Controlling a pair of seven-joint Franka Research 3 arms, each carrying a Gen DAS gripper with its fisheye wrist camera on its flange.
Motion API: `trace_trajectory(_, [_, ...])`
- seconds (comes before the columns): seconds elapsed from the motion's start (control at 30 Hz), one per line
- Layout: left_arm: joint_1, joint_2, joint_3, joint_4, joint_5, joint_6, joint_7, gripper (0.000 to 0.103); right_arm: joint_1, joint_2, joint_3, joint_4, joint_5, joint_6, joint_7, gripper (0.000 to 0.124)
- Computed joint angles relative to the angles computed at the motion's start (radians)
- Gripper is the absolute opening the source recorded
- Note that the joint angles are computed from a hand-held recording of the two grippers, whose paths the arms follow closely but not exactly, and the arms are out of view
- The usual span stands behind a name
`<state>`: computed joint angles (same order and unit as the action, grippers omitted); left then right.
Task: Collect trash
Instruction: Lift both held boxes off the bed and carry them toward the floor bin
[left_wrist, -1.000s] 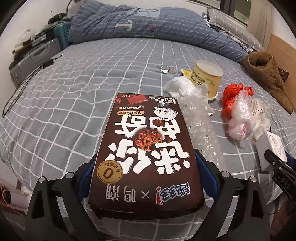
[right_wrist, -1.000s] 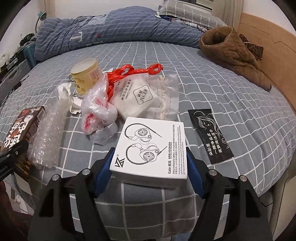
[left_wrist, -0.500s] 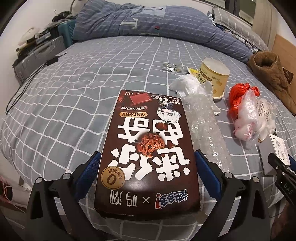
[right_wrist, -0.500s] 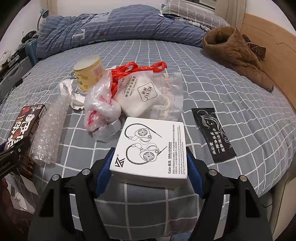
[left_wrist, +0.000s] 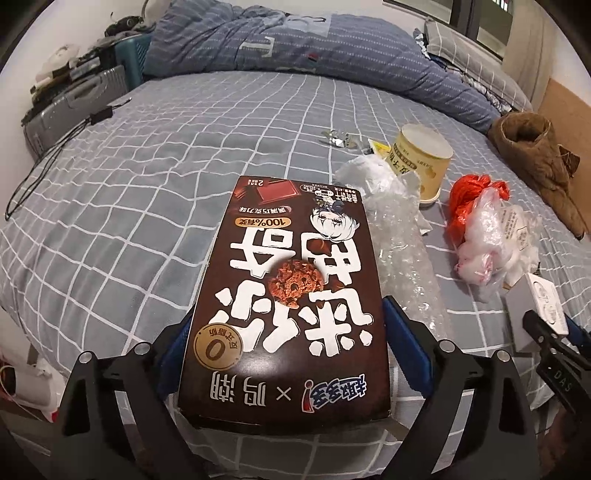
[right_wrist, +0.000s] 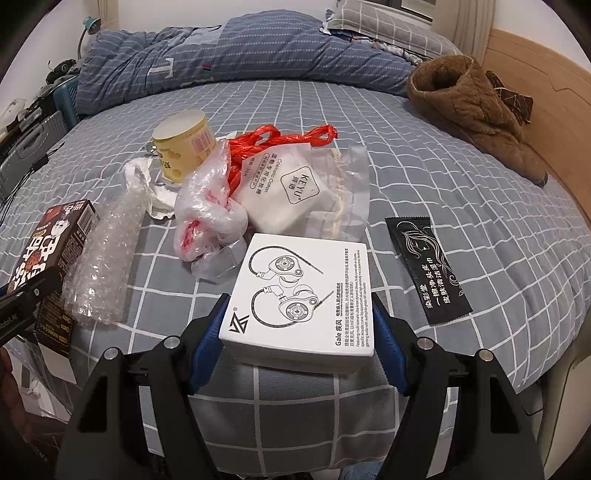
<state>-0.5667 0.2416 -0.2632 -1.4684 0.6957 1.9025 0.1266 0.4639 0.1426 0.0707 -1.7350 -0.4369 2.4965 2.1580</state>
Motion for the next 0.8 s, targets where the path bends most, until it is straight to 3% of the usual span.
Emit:
trace_trajectory(0.23, [-0.02, -0.008, -0.004, 0.018, 0.041, -0.045, 0.002, 0.089, 0.001, -0.012, 0.001, 0.001, -0.006, 0.0, 0.001, 0.069])
trace_trajectory(0.8, [-0.039, -0.098, -0.052, -0.071, 0.065, 0.003, -0.008, 0.089, -0.048, -0.195, 0.069, -0.173, -0.062, 0.075, 0.082, 0.069])
